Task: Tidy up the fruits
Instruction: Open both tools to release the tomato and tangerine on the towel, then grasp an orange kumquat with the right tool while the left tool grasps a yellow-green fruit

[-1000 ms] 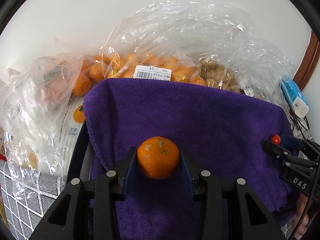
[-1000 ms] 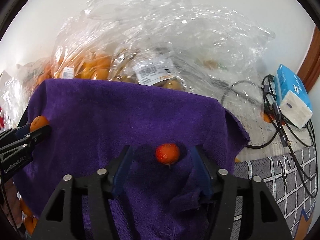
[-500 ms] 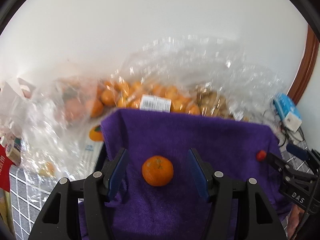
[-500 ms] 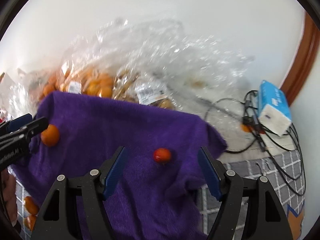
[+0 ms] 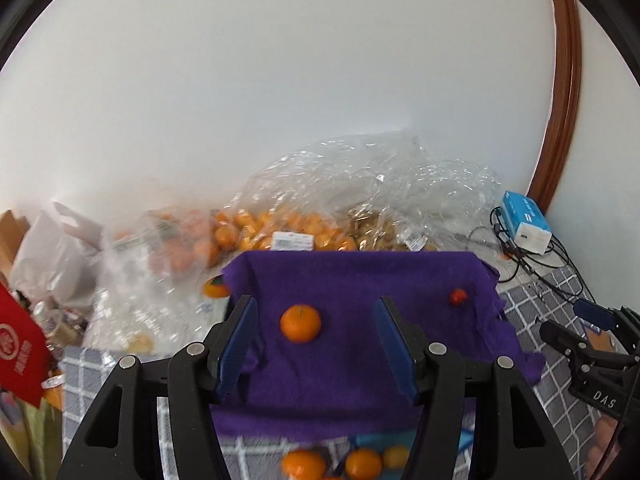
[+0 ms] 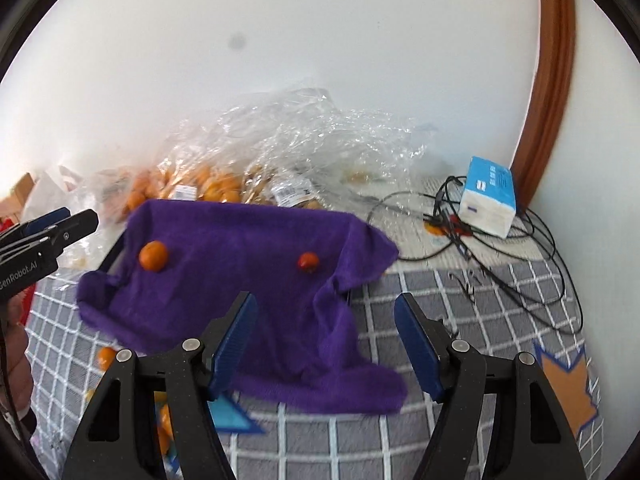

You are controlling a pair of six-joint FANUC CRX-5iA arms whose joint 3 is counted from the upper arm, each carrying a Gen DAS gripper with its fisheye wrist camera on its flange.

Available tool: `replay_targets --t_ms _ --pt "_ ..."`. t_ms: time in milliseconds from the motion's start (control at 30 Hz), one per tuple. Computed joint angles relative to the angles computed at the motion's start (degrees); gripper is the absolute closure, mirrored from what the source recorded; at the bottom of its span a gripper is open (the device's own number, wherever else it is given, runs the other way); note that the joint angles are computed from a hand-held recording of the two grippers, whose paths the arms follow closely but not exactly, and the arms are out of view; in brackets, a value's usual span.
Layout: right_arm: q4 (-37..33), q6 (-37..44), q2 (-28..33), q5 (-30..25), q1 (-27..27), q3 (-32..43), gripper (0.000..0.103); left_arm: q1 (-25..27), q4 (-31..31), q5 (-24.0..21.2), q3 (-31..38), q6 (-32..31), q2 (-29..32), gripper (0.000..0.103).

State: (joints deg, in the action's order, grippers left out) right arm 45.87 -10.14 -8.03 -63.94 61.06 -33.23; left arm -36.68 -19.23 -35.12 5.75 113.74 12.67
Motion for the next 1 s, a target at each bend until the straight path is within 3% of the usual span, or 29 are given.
replay_targets --t_ms 167,467,667,1000 --pt "-0.9 -1.9 -1.8 0.3 4.1 -1.4 0.033 0.4 0.6 0.2 -5.8 1.1 -5.3 0.044" --pt "-0.1 -7.4 -1.4 1.4 9.3 -3.6 0.041 0.0 -3.9 -0.9 -13.0 8.4 -11.7 0.044" --pt "-1.7 -7.8 2.0 5.2 11.1 -3.9 0.067 0.6 -5.4 -0.7 -17.9 10.9 -14.5 0.044" --pt "-0.4 -8.1 5.1 11.8 10.4 -3.6 0.070 3.0 -3.6 0.7 -22.8 9.7 -16.1 0.044"
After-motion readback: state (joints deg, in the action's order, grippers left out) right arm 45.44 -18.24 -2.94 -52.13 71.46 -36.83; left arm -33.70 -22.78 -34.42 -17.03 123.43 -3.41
